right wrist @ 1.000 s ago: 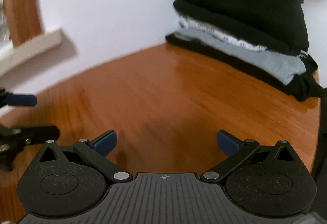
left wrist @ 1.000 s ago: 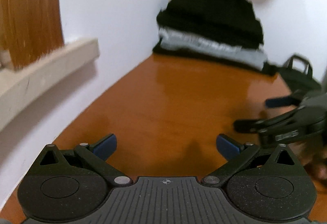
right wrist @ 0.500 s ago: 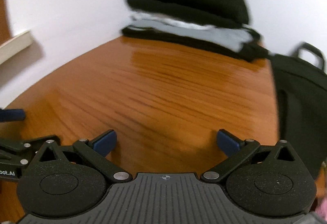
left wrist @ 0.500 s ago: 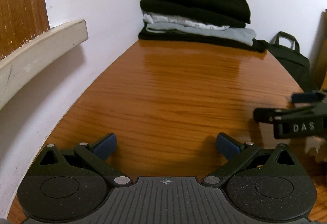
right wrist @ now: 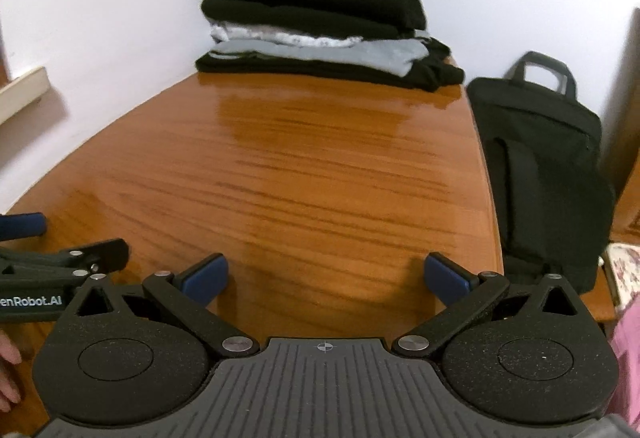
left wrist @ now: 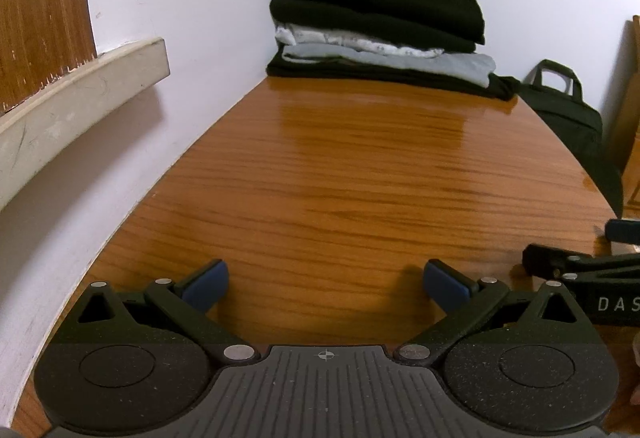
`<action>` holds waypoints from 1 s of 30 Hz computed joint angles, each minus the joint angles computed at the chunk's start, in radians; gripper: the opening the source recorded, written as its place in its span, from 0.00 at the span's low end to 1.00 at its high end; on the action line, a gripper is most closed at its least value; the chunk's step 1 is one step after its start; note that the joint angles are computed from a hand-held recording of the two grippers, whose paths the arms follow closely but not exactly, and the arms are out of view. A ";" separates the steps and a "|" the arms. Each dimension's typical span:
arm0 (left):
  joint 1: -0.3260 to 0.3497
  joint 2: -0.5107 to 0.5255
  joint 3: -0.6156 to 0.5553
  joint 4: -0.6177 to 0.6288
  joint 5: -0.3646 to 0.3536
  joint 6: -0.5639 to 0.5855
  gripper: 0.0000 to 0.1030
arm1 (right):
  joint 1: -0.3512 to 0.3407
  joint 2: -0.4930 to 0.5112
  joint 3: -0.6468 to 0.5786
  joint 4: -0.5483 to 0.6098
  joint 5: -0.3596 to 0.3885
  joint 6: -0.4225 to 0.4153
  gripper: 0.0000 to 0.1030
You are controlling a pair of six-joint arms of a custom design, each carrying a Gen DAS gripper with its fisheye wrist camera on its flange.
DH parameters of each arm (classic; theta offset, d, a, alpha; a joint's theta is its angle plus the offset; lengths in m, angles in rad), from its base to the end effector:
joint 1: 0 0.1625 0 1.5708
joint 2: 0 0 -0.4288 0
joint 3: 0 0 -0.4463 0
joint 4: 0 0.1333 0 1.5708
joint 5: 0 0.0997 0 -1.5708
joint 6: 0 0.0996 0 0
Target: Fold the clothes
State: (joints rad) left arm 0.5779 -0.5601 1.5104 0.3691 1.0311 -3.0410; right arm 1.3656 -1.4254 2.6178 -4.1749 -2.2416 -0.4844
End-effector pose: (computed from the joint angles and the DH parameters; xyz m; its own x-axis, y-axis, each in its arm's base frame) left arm -0.3578 -0.4536 -0.0804 -0.4913 0.6986 -0.5202 0.8650 0.4613 -0.1975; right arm 0.0047 -0.3277 0.2581 -0.5830 0.6008 0.5469 -0.2703 0.4914 -0.8279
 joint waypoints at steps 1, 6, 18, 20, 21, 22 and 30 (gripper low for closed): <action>0.000 -0.001 0.001 0.000 0.000 0.000 1.00 | 0.006 0.009 -0.004 -0.009 -0.013 0.004 1.00; 0.000 -0.001 0.003 -0.002 0.002 0.001 1.00 | 0.010 0.022 -0.008 -0.023 -0.025 0.007 1.00; -0.001 -0.002 0.007 -0.005 0.001 0.000 1.00 | 0.003 0.022 -0.008 -0.024 -0.015 0.003 1.00; -0.001 -0.003 0.008 -0.005 0.002 0.001 1.00 | 0.002 0.021 -0.008 -0.023 -0.015 0.002 1.00; -0.001 -0.003 0.008 -0.005 0.002 0.001 1.00 | 0.002 0.021 -0.008 -0.023 -0.014 0.002 1.00; -0.001 -0.003 0.008 -0.006 0.002 0.001 1.00 | 0.002 0.021 -0.009 -0.022 -0.014 0.002 1.00; 0.000 -0.001 0.008 -0.009 0.003 0.003 1.00 | 0.001 0.020 -0.009 -0.021 -0.012 0.001 1.00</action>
State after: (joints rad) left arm 0.5780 -0.5616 1.5182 0.3597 1.0342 -3.0379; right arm 1.3665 -1.4051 2.6090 -4.1957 -2.2532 -0.4830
